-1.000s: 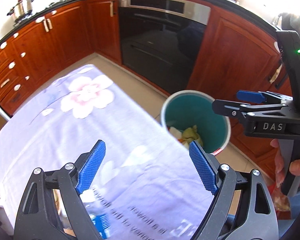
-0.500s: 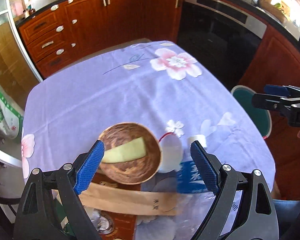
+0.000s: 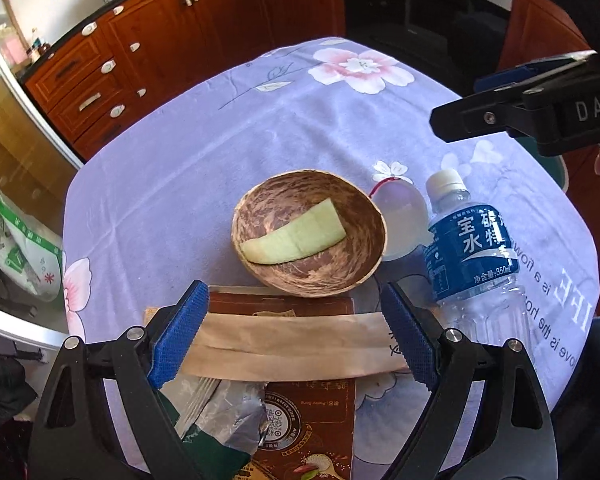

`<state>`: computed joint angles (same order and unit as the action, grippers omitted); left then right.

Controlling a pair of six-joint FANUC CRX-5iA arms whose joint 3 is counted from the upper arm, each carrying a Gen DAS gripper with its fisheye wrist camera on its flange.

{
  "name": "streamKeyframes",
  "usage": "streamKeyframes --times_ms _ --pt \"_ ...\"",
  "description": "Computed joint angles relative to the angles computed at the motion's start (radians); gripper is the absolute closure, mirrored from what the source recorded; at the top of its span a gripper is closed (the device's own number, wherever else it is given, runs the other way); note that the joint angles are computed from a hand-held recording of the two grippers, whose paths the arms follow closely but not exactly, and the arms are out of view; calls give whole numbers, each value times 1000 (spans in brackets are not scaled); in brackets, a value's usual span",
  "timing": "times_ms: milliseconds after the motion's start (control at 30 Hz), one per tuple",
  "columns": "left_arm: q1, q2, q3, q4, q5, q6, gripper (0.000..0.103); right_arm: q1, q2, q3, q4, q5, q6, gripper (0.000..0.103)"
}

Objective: Collect trash
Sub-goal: 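Move both tools back over the table toward the coconut bowl and cup, then grasp the coconut bowl rim with the left tool while the right tool grasps the paper cup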

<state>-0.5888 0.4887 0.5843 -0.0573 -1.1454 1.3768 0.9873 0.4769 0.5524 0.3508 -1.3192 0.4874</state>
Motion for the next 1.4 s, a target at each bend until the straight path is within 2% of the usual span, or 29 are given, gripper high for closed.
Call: streamKeyframes --times_ms 167,200,300,333,400,500,533,567,600,667,700,767,867,967,1100,1333,1400 --pt "-18 28 30 -12 -6 -73 15 -6 3 -3 -18 -14 0 15" --pt "-23 34 39 -21 -9 -86 18 -7 -1 -11 -18 -14 -4 15" --pt "-39 60 76 -56 -33 -114 32 -14 -16 -37 -23 -4 -21 15" --pt "-39 73 91 -54 -48 -130 44 -16 -21 -45 -23 0 -25 15" --pt "-38 103 130 -44 -91 -151 52 -19 -29 -59 -24 8 -32 15" --pt "-43 125 155 -58 -112 -162 60 -24 -34 -69 -33 20 -31 15" --pt "-42 130 160 -55 -116 -162 69 -25 -33 -70 -36 22 -27 15" --pt "-37 137 166 -35 -123 -167 73 -26 -31 -68 -39 23 -23 16" --pt "-32 139 166 -14 -121 -170 81 -26 -29 -66 -43 25 -19 17" --pt "-30 137 165 -4 -106 -151 90 -29 -24 -60 -53 31 -7 30" --pt "-23 138 167 17 -102 -137 92 -29 -21 -58 -54 33 -5 35" --pt "-2 145 178 73 -96 -96 93 -30 -16 -52 -55 35 -4 53" --pt "52 152 178 197 -77 -26 95 -33 -13 -50 -63 45 -3 71" --pt "104 154 142 353 -44 4 96 -32 -3 -35 -68 48 10 77" --pt "144 147 72 550 -5 -19 96 -36 25 17 -107 38 58 77" --pt "182 126 -20 678 34 -35 97 -36 102 149 -147 -6 118 77" --pt "180 119 -15 650 36 -28 96 -33 134 199 -139 -37 135 77"
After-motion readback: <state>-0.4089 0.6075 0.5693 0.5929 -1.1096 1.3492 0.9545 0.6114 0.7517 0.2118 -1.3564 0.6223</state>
